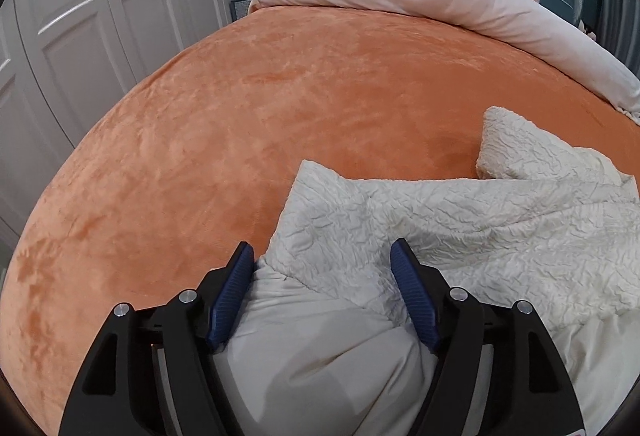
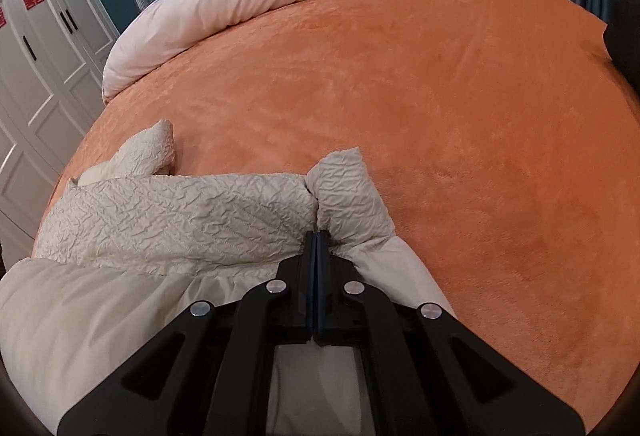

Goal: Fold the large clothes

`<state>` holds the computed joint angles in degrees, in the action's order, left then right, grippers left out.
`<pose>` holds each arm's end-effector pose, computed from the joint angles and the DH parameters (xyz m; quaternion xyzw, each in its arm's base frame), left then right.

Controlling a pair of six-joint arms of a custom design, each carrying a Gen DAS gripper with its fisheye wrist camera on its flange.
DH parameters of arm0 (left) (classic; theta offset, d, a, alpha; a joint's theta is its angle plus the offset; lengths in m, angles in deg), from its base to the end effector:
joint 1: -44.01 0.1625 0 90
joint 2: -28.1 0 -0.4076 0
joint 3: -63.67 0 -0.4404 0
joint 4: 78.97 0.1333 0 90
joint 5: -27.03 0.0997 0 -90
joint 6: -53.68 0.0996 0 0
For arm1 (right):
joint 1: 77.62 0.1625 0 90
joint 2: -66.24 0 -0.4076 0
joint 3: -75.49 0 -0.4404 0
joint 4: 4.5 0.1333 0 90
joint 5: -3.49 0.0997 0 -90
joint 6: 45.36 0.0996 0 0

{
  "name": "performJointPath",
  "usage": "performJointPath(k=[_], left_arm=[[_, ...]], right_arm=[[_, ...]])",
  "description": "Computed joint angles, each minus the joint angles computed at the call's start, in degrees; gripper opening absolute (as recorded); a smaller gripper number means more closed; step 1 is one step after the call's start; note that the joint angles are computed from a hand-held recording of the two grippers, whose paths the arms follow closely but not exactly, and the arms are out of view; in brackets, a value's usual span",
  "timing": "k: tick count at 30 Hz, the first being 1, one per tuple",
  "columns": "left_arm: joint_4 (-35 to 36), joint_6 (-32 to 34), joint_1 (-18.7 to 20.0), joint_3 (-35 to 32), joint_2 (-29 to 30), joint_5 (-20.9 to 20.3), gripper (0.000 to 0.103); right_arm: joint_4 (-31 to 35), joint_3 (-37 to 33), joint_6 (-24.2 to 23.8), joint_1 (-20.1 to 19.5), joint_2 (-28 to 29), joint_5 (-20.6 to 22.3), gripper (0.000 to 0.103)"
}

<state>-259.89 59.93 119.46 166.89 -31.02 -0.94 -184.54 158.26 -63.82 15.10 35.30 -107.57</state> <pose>0.0565 -0.6632 0.2466 -0.0594 0.8105 -0.3738 0.4470 0.1334 -0.7521 0.0145 0.1119 -0.9242 0.2951 0.2151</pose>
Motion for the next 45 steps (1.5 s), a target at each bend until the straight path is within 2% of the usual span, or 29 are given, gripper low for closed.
performJointPath(k=[8, 10, 13, 14, 16, 19, 23, 26, 28, 31, 33, 35, 37, 38, 41, 45], left_arm=[[-0.2, -0.1, 0.2, -0.5, 0.6, 0.0, 0.071], [1.3, -0.8, -0.3, -0.6, 0.2, 1.1, 0.071], [5.1, -3.8, -2.4, 1.0, -1.5, 5.7, 0.070], [7.9, -6.7, -3.8, 2.5, -3.3, 7.2, 0.069], [12.2, -10.7, -5.7, 5.2, -6.4, 7.9, 0.069], [20.9, -18.2, -8.7, 8.9, -11.6, 8.1, 0.069], [30.5, -26.3, -12.1, 12.7, -17.1, 8.4, 0.069], [38.7, -33.9, -14.3, 15.9, -22.5, 6.7, 0.069], [41.0, -37.0, -15.1, 18.3, -25.4, 6.2, 0.069], [44.5, -40.7, -15.1, 21.3, -29.5, 4.9, 0.069], [46.8, -43.1, -14.4, 22.9, -32.4, 3.9, 0.069], [45.2, -42.8, -13.1, 24.8, -35.4, 1.3, 0.069], [43.9, -44.6, -10.8, 26.9, -39.4, -2.2, 0.069], [43.2, -45.1, -10.1, 27.5, -40.6, -3.5, 0.069], [38.8, -46.4, -7.4, 30.4, -45.1, -9.8, 0.069], [33.7, -45.8, -4.6, 31.9, -45.3, -16.4, 0.069]], right_arm=[[-0.6, -0.6, -0.5, 0.2, 0.6, -0.9, 0.000], [0.9, -1.7, -0.9, 1.0, 0.9, -3.2, 0.000], [2.4, -3.4, -2.7, 4.5, 1.8, -12.7, 0.002], [2.4, -2.3, -2.1, 5.7, 0.9, -13.6, 0.005], [1.7, 1.6, -0.9, 7.2, -2.3, -9.7, 0.006], [0.3, 5.2, -1.7, 10.6, -4.4, -8.9, 0.009], [4.1, 8.0, -0.7, 13.9, -6.7, -4.7, 0.009], [8.2, 7.6, 1.7, 15.6, -6.2, -2.4, 0.009], [10.2, 6.4, 1.6, 16.6, -4.2, -3.6, 0.009], [17.3, 4.0, 3.0, 16.3, -0.6, -6.0, 0.008], [15.7, 4.2, 1.6, 15.4, 1.0, -6.1, 0.008], [16.4, 4.0, 1.9, 15.3, 0.9, -5.9, 0.008], [20.9, 2.3, 4.4, 15.9, 0.3, -6.6, 0.010], [21.6, 1.9, 5.2, 16.2, -0.2, -5.5, 0.011], [22.6, -0.4, 4.5, 17.0, 0.3, -4.2, 0.011], [30.1, -7.6, 6.2, 16.9, 5.5, -7.1, 0.011]])
